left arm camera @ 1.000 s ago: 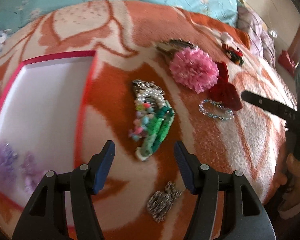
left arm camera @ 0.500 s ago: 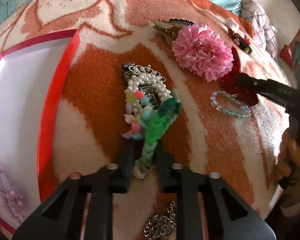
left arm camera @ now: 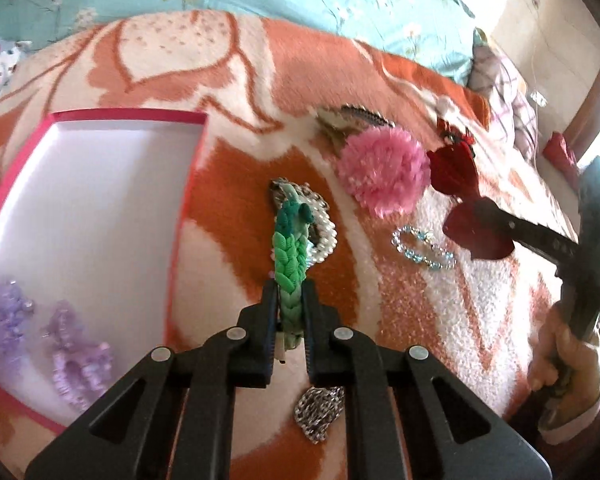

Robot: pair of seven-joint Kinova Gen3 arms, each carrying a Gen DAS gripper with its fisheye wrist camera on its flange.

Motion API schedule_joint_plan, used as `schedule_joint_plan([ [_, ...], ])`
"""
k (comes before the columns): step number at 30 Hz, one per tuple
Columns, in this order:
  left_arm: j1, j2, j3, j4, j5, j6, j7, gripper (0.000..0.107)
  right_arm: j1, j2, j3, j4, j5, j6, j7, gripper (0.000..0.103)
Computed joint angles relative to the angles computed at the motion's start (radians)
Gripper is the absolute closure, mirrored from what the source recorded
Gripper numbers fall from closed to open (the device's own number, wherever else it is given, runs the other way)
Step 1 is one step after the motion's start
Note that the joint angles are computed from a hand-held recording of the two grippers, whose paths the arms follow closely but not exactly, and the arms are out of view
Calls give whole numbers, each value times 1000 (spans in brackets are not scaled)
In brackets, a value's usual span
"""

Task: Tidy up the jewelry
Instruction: 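Place the green band and red bow into the box, opening both tools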

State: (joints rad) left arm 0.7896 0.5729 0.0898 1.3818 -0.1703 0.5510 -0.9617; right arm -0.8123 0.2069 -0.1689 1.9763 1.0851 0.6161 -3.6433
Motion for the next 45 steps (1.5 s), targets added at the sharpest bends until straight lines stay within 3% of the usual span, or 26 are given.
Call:
schedule_joint_plan([
  [12,5,-99,-60,149,-53,-80,125,98,-50,52,-3,-116,-7,-54,98,83],
  [23,-22,-168,-91,250,-124,-126,227,98,-116,144,73,-254,-107,-141,277,83],
  [33,-80,-191,-94,294,-157,-134,271,98,-111,250,97,-397,-281,-224,505,83],
  [45,-152,-150,-91,269,-137,-116,244,98,-23,398,32,-595,-536,-238,821,83],
])
